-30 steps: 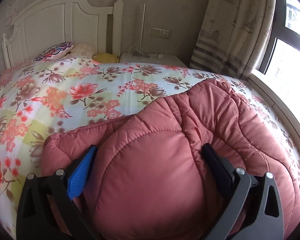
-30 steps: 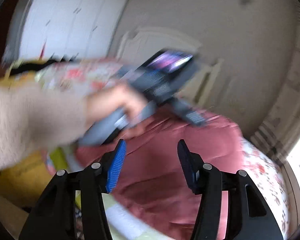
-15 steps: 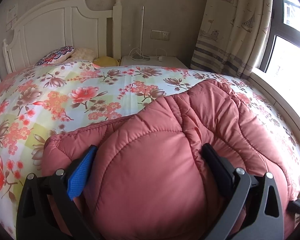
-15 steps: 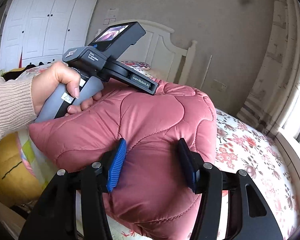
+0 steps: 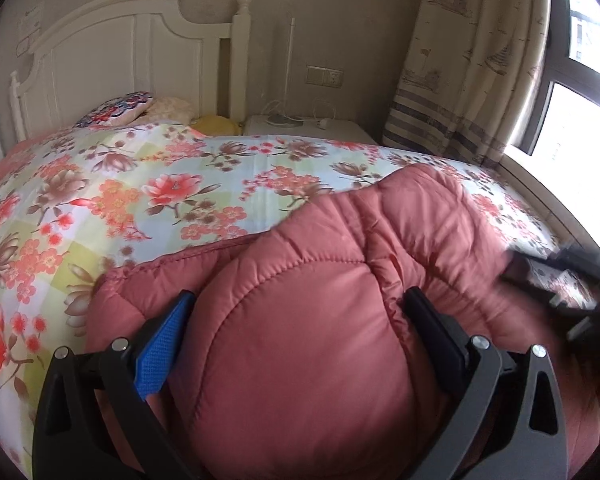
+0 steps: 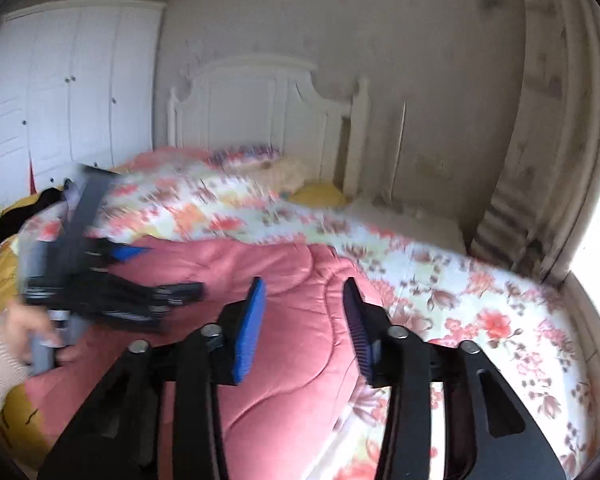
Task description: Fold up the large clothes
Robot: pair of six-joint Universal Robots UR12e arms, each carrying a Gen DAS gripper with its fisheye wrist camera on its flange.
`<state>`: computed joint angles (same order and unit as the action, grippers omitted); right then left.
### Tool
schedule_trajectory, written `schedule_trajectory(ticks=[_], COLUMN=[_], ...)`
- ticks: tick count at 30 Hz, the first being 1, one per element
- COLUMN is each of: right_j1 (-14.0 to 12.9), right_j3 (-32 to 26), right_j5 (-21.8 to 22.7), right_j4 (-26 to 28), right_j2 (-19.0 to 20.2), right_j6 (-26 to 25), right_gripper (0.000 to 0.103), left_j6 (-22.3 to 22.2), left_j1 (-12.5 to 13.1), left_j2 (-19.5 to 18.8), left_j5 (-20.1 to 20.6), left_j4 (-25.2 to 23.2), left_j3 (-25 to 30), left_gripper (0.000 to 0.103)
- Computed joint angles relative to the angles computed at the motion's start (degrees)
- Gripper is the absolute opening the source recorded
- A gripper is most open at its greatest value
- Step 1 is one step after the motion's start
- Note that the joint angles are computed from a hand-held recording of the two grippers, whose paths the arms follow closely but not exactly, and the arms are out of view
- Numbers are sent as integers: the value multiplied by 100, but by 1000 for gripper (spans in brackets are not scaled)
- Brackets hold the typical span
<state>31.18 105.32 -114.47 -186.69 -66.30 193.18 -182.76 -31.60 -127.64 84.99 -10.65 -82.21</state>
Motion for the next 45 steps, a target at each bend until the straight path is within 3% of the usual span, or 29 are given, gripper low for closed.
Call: schedule_trajectory(ticks=[2, 5, 12, 15, 17, 19, 23, 28, 30, 32, 34, 35, 38, 40, 45], right_j1=[-237, -309, -382, -597, -742, -705, -741, -723, -797, -836, -798, -796, -867, -846, -597], right_j3=[-75, 15, -432, -750, -1031, -1178, -960, -1022, -1080, -1273, -1514, -1501, -1217, -1049, -390], right_j5=[853, 1149, 650, 965, 1520, 1395, 1417, 918, 1048, 1198, 1066, 1087, 1242, 1097, 1049], right_j4=[735, 558, 954, 1235, 2087, 2539, 2106, 1866, 1744, 2215, 2995, 3025, 2617, 2421, 1268], right_j2=[82, 125, 53, 220, 379, 584, 487, 425, 468, 574, 751, 777, 627, 502, 11], right_j6=[163, 289, -229, -102, -101, -290, 44, 136, 385, 351, 172, 206, 615, 772, 793], right_gripper=[36, 36, 36, 36, 36, 36, 36, 36, 36, 36, 36, 36, 36, 36, 36], left_j6=[16, 37, 39, 36, 44, 73, 104, 95, 90, 96, 121, 124, 120, 125, 126], left_j1=[-6, -12, -9, -4, -10, -14, -28, -35, -36, -39, -44, -45, -46, -41, -37], left_j2=[-1, -2, -6, -5, -9, -9, -15, -11, -11, -16, -17, -18, -18, -20, -15], left_j5=[14, 47, 40, 32, 64, 72, 130, 172, 185, 208, 227, 233, 250, 237, 224], left_j4=[4, 25, 50, 34, -25, 7, 26, 47, 27, -40, -53, -51, -53, -47, -60], left_j3=[-4, -5, -4, -2, 14, 6, 10, 0, 6, 30, 35, 36, 36, 38, 32], left_gripper=[101, 101, 101, 101, 101, 101, 101, 101, 101, 101, 101, 101, 101, 101, 101])
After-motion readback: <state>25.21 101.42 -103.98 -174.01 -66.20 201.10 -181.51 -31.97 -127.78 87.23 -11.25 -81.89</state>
